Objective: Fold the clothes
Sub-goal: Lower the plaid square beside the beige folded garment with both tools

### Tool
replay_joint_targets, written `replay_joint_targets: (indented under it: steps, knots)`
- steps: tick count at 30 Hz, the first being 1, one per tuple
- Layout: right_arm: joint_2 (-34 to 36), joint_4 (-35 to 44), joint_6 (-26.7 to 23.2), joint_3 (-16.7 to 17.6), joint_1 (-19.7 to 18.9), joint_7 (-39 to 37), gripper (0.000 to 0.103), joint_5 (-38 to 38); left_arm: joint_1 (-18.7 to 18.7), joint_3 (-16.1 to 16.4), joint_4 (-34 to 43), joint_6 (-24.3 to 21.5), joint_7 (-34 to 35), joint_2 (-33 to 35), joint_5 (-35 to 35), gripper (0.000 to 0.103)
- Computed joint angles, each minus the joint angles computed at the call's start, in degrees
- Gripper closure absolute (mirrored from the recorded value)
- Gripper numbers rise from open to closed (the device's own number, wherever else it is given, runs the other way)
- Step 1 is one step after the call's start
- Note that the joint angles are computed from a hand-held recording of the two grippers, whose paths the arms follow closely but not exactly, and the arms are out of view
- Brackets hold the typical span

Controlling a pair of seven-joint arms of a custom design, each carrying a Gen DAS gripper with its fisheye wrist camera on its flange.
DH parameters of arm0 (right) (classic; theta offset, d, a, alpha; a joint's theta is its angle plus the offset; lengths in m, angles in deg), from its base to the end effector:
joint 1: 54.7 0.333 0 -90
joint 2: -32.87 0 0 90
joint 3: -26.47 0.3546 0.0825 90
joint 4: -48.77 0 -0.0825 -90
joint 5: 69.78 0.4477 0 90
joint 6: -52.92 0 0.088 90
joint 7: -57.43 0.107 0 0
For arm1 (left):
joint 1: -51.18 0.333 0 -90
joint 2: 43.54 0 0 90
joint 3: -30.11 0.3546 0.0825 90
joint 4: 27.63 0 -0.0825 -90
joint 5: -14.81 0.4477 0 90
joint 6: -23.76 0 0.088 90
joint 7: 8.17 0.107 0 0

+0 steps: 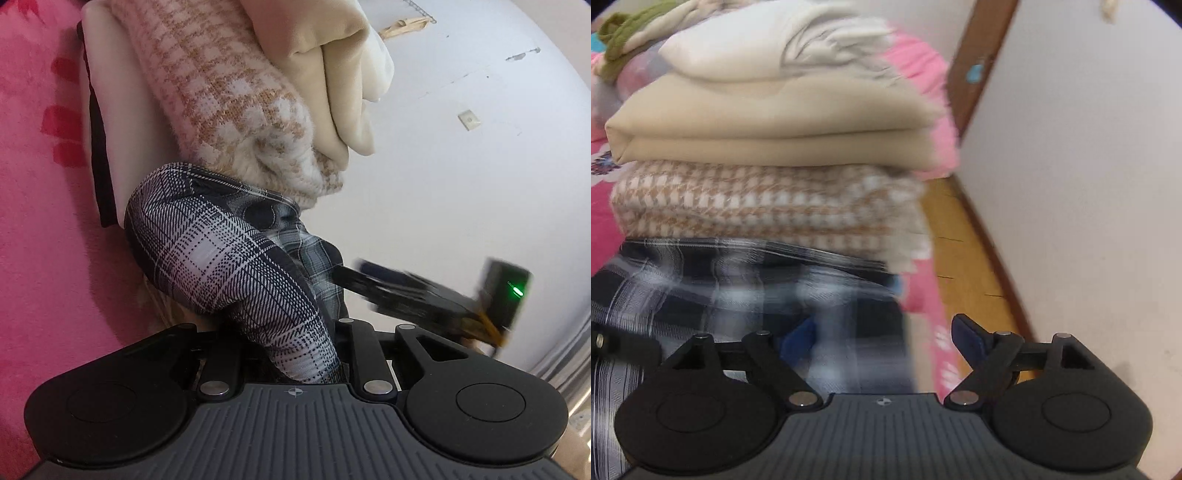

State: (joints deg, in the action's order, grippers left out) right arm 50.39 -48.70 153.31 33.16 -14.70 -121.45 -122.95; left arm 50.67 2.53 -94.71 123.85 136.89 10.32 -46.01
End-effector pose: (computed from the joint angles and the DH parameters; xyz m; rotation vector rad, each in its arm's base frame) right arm 0.5368 0.4543 0.4375 -1.4223 2.3326 -1.2695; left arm 0.7662 -0.3435 0.3066 0.6159 -1.7934 1.2421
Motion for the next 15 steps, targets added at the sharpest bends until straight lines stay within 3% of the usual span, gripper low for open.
replay_joint_targets:
  steps: [2, 5, 6, 11, 15]
  knots:
    - [0.00, 2.04, -9.15, 0.70, 3.00, 5.58, 0.016, 1.05, -0.37, 0.17, 1.61, -0.70, -0.45, 1.26, 0.65, 0.085]
    - [0.44, 4.93, -20.18, 2.14, 8.34, 25.59, 0.015, 2.49, -0.36, 0.18, 2.62, -1.54, -1.38, 1.75, 1.34, 0.084]
    - [0.39, 4.91, -21.55, 2.76, 10.36, 35.62, 0.013, 2.54, -0.32, 0.18, 2.79, -1.73, -1.60, 1.82, 1.51, 0.084]
    - [6.03, 3.08, -15.38, 3.96, 18.88, 81.61, 0.013, -7.06, 0.35, 0.16, 1.14, -0.89, 0.00, 0.70, 1.43, 0.084]
    - [17.21, 7.41, -12.10, -0.66, 25.26, 114.45, 0.013, -18.71, 0.25, 0.35, 3.16, -2.88, -2.34, 2.13, 1.89, 0.084]
